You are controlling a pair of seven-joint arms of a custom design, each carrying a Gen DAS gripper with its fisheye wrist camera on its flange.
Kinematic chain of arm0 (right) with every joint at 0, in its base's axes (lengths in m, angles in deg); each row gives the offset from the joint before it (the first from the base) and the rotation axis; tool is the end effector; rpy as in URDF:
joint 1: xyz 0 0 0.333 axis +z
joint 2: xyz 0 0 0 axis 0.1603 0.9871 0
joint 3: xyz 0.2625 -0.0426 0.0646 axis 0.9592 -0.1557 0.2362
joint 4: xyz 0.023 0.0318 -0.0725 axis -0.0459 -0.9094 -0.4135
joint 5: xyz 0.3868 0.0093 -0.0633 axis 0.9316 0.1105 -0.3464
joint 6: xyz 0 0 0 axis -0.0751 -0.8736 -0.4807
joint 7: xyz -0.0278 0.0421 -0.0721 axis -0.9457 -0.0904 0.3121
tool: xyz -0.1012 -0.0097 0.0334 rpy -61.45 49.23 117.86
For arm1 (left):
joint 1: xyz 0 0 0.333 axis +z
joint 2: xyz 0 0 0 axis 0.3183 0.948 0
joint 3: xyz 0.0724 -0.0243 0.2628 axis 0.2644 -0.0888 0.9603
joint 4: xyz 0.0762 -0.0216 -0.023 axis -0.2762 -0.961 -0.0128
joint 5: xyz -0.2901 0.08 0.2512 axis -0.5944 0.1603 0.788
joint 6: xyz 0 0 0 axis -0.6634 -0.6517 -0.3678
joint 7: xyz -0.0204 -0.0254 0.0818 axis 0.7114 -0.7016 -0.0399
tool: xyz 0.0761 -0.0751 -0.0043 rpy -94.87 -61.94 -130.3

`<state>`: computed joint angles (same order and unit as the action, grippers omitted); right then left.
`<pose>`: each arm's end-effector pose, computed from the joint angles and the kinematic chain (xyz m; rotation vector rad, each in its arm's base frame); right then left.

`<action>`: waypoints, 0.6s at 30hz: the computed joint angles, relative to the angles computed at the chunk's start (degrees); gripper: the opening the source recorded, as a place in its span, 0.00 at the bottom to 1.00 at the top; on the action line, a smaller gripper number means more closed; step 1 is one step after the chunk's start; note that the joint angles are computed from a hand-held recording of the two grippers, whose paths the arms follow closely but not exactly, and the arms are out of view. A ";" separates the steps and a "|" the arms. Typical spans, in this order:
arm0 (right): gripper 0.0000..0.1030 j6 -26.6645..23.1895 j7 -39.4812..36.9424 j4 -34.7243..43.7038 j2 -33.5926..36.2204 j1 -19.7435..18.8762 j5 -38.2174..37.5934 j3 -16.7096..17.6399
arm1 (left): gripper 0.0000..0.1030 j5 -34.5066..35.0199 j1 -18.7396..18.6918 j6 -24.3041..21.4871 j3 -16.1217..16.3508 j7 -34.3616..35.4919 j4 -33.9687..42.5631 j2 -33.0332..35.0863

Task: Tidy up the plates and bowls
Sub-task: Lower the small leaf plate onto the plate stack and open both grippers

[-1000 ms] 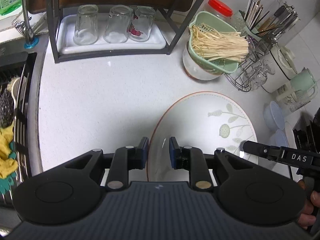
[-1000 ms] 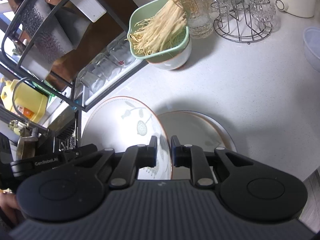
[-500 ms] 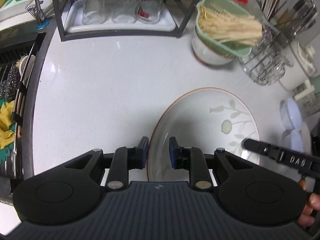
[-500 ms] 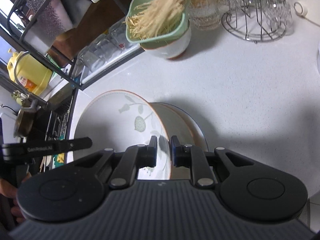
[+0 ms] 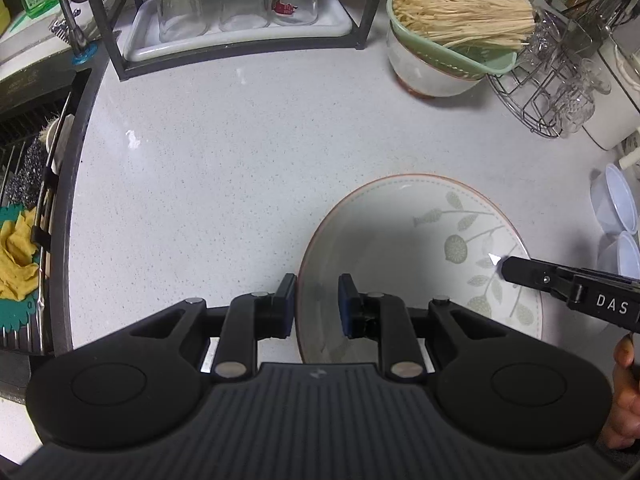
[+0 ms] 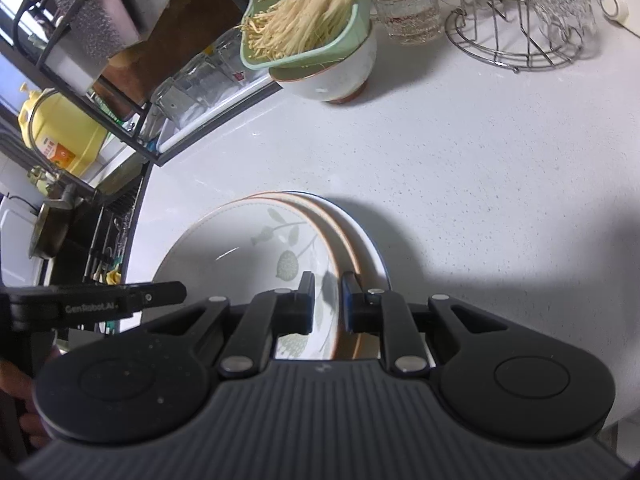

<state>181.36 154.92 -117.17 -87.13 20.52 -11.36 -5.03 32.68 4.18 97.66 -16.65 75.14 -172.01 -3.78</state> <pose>0.3869 0.2461 0.3252 -1.4287 1.9995 -0.1260 0.5371 -0.2847 0.3371 -1.7743 2.3864 -0.6005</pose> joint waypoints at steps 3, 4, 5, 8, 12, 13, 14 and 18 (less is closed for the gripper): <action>0.17 -0.39 -0.58 0.04 -0.36 -0.05 -0.29 -0.15 | 0.23 0.07 -0.18 0.85 0.18 -1.31 -0.39 -0.54; 0.16 -0.65 -0.35 0.11 -0.59 -0.78 -0.72 0.50 | 0.23 0.36 -0.29 1.42 0.29 -1.91 -0.82 -1.06; 0.16 -0.90 0.07 0.27 -0.75 -1.82 -1.39 1.45 | 0.23 0.73 -0.41 1.77 0.39 -2.54 -1.07 -1.41; 0.16 -1.33 2.50 0.32 -1.86 -6.05 -4.25 5.27 | 0.27 -0.02 -0.29 2.80 0.18 -3.54 -2.04 -2.59; 0.17 -1.02 4.55 0.21 -2.57 -8.52 -6.52 7.03 | 0.34 3.33 -1.12 4.24 0.83 -6.70 -3.04 -4.01; 0.17 -1.63 5.10 0.35 -2.97 -9.85 -7.34 8.25 | 0.35 3.70 -1.16 4.80 0.88 -7.44 -3.31 -4.36; 0.17 -2.83 5.68 0.66 -3.44 -11.21 -8.57 9.47 | 0.36 3.79 -1.14 5.32 0.85 -8.02 -3.56 -4.69; 0.18 -0.75 5.14 0.02 -3.72 -9.92 -10.31 7.25 | 0.36 4.77 -1.39 6.85 0.71 -10.49 -4.16 -5.64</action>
